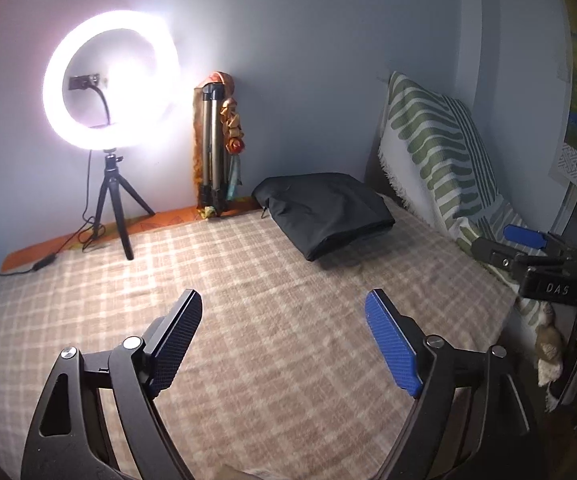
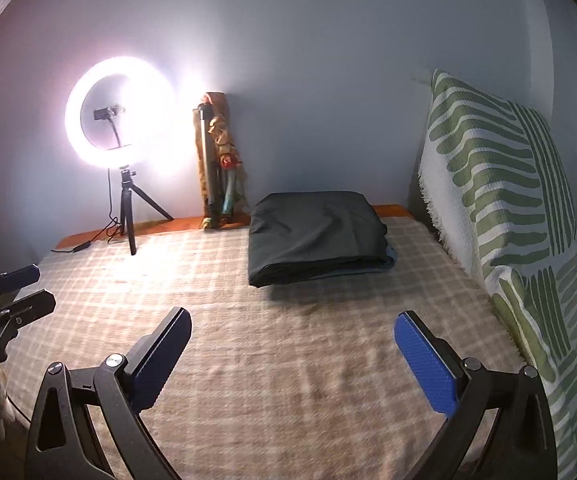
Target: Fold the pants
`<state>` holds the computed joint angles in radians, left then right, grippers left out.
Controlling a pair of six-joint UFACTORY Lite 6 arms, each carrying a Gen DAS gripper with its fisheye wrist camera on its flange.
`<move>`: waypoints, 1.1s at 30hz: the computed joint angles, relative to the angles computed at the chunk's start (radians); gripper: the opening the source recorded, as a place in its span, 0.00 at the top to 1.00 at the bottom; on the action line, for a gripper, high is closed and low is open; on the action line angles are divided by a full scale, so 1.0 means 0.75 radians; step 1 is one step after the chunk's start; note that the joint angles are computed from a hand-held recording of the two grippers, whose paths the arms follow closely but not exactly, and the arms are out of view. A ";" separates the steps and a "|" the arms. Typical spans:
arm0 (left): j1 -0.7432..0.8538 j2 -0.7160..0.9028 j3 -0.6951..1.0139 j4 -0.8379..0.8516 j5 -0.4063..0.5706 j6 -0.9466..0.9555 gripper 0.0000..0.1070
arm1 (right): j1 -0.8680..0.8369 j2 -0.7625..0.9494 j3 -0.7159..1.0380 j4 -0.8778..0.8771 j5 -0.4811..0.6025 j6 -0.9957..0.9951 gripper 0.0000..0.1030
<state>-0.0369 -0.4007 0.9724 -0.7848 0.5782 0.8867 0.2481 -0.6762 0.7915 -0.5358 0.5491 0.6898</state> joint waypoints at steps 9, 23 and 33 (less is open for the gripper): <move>0.030 -0.136 -0.121 0.102 0.059 -0.106 0.21 | 0.495 -0.095 -0.105 -0.460 0.342 0.669 0.00; -0.072 -0.217 -0.189 0.377 -0.039 -0.356 0.20 | 0.592 -0.168 -0.198 -0.476 0.488 0.749 0.00; -0.068 -0.226 -0.192 0.367 -0.010 -0.345 0.19 | 0.610 -0.199 -0.222 -0.481 0.538 0.775 0.00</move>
